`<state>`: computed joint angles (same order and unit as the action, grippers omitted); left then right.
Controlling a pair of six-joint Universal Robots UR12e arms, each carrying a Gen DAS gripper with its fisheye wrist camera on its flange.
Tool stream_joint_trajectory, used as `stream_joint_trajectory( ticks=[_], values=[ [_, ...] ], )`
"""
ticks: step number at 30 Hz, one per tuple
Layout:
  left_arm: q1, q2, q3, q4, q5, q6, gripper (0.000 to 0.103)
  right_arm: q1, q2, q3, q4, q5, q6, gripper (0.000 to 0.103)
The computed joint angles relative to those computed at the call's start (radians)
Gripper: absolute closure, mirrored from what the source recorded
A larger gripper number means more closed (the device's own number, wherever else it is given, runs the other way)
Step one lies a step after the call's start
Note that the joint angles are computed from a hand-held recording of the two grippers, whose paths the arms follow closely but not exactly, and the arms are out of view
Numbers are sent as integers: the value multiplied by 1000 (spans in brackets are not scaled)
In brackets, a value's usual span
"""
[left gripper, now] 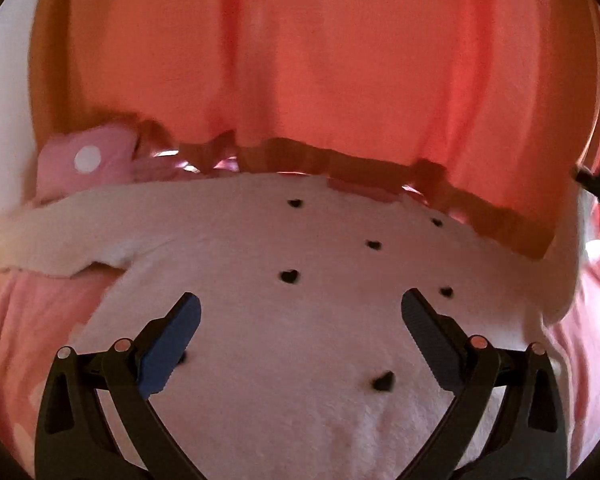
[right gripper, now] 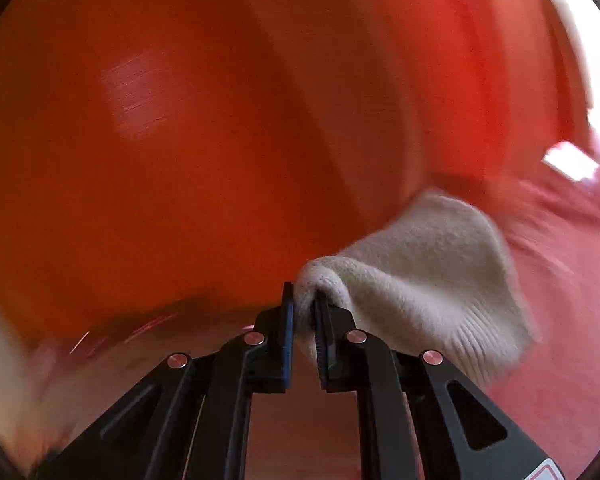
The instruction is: Fold small clothes
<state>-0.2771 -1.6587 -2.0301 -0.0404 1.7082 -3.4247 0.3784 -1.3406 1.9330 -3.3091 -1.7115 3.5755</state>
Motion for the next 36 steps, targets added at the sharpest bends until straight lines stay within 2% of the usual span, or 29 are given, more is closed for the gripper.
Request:
stream_joint_trajectory(
  ticks=[2,3,4,5,8,9,10,11,13,14,16,17,20,24,25,27,28,29,30,32,33,34,35,36],
  values=[
    [39,11,-9,-9,-63,-57,5,58,69,-88,56,151,-50,88],
    [53,14,-13,-12,-85,-71,5,83,102,-120,86,198,-58,87],
    [68,16,-16,-15,-102,-83,5,99,119,-134,104,203,-57,87],
    [78,15,-18,-17,-100,-93,5,119,134,-140,127,176,-46,87],
    [119,10,-22,-28,-144,-128,5,123,108,-77,138,123,50,81],
    [136,6,-20,-36,-184,-147,5,120,90,-46,136,100,94,79],
    [149,1,-19,-37,-218,-164,5,109,59,-6,156,79,154,71],
    [155,-5,-15,-42,-232,-184,5,103,31,27,168,70,200,66],
    [164,-27,-2,-39,-272,-216,5,87,-15,98,168,52,298,63],
    [165,-34,3,-42,-285,-219,5,78,-41,138,170,50,359,59],
    [168,-45,17,-45,-324,-234,5,40,-57,175,166,95,417,58],
    [168,-51,22,-29,-336,-242,5,21,-59,198,139,141,469,58],
    [172,-73,33,-24,-343,-260,5,-32,-22,220,30,256,540,58],
    [215,-107,26,-31,-407,-390,7,-57,36,194,-69,299,577,56],
    [224,-115,23,-21,-415,-413,10,-63,53,185,-93,304,585,55],
    [230,-122,25,-11,-402,-413,28,-68,75,164,-117,315,597,55],
    [230,-122,23,-5,-394,-399,38,-65,81,158,-126,302,595,66],
    [233,-124,28,-2,-395,-375,54,-55,79,149,-124,262,570,93],
    [236,-124,28,3,-408,-363,68,-45,69,146,-134,212,530,96],
    [242,-128,30,7,-430,-350,78,-42,57,161,-190,139,501,96],
    [241,-130,35,-10,-430,-333,78,-39,49,167,-175,88,496,96],
    [236,-132,40,-31,-417,-317,79,-38,41,173,-124,47,494,96],
    [232,-134,42,-52,-406,-301,81,-43,35,173,-31,26,505,96],
    [228,-137,45,-79,-401,-293,82,-51,38,176,29,41,529,96]
  ],
)
